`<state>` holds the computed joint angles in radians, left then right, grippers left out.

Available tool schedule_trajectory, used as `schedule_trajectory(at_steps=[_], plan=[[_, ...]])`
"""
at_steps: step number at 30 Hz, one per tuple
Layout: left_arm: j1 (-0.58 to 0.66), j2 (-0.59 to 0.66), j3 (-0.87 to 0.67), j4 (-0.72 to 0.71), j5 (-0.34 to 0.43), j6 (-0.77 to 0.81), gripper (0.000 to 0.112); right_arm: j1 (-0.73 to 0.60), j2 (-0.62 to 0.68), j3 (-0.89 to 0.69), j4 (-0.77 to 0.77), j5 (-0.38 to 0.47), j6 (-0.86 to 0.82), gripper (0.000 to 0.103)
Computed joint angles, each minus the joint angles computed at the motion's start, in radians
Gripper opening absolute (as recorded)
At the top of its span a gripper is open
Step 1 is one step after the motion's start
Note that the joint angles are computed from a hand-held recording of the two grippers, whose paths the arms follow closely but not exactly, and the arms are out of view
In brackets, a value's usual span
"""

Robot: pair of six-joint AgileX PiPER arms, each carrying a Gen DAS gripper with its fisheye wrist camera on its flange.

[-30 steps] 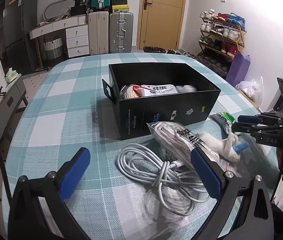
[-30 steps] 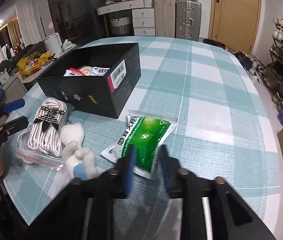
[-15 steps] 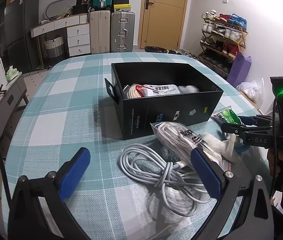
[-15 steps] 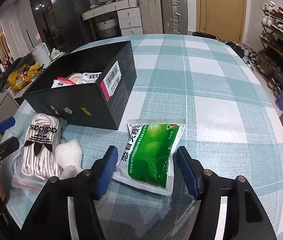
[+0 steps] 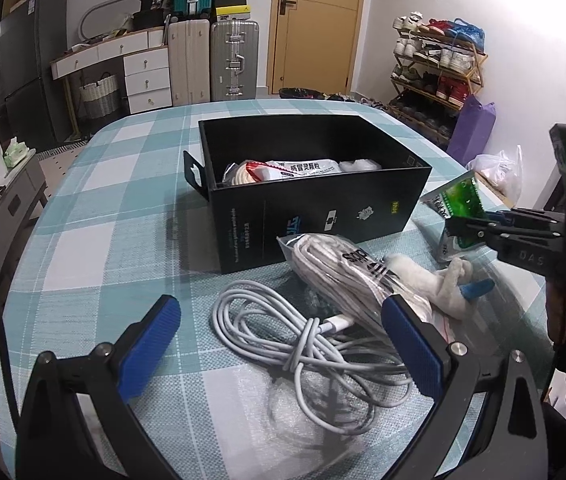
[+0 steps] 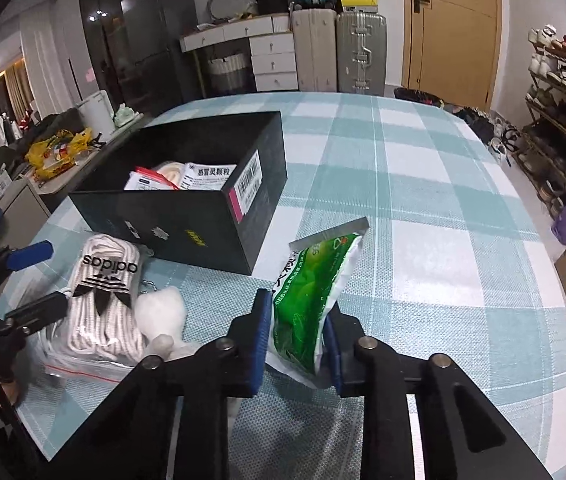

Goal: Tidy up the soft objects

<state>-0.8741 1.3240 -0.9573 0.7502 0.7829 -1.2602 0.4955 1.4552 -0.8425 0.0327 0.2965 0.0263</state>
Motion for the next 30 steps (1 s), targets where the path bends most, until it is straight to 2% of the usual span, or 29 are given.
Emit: schedule_trajectory(at_steps=[1, 2, 4, 9, 17, 20, 24, 28, 30], plan=[[0.002, -0.001, 0.000, -0.006, 0.000, 0.006, 0.101, -0.003, -0.004, 0.001, 0.020, -0.001, -0.022, 0.013], [0.004, -0.004, 0.001, -0.007, 0.006, 0.009, 0.101, -0.003, -0.010, 0.005, 0.011, -0.005, -0.014, 0.009], [0.015, -0.010, 0.004, -0.013, 0.016, 0.011, 0.101, -0.003, -0.020, 0.009, 0.012, -0.006, -0.018, 0.007], [0.085, -0.019, 0.010, -0.148, -0.013, 0.121, 0.101, -0.017, -0.017, 0.011, 0.094, 0.000, -0.104, 0.007], [0.146, -0.028, 0.016, -0.327, -0.049, 0.279, 0.101, -0.006, -0.018, 0.012, 0.076, -0.002, -0.092, 0.007], [0.178, -0.036, 0.033, -0.429, -0.098, 0.342, 0.101, 0.000, -0.019, 0.012, 0.071, -0.002, -0.090, 0.007], [0.149, -0.031, 0.026, -0.421, -0.098, 0.326, 0.099, 0.008, -0.017, 0.011, 0.072, -0.005, -0.092, 0.007], [0.112, -0.026, 0.016, -0.391, -0.092, 0.294, 0.088, 0.014, -0.019, 0.013, 0.074, -0.008, -0.097, 0.007], [0.102, -0.023, 0.012, -0.396, -0.103, 0.298, 0.073, 0.018, -0.021, 0.014, 0.074, -0.010, -0.098, 0.007]])
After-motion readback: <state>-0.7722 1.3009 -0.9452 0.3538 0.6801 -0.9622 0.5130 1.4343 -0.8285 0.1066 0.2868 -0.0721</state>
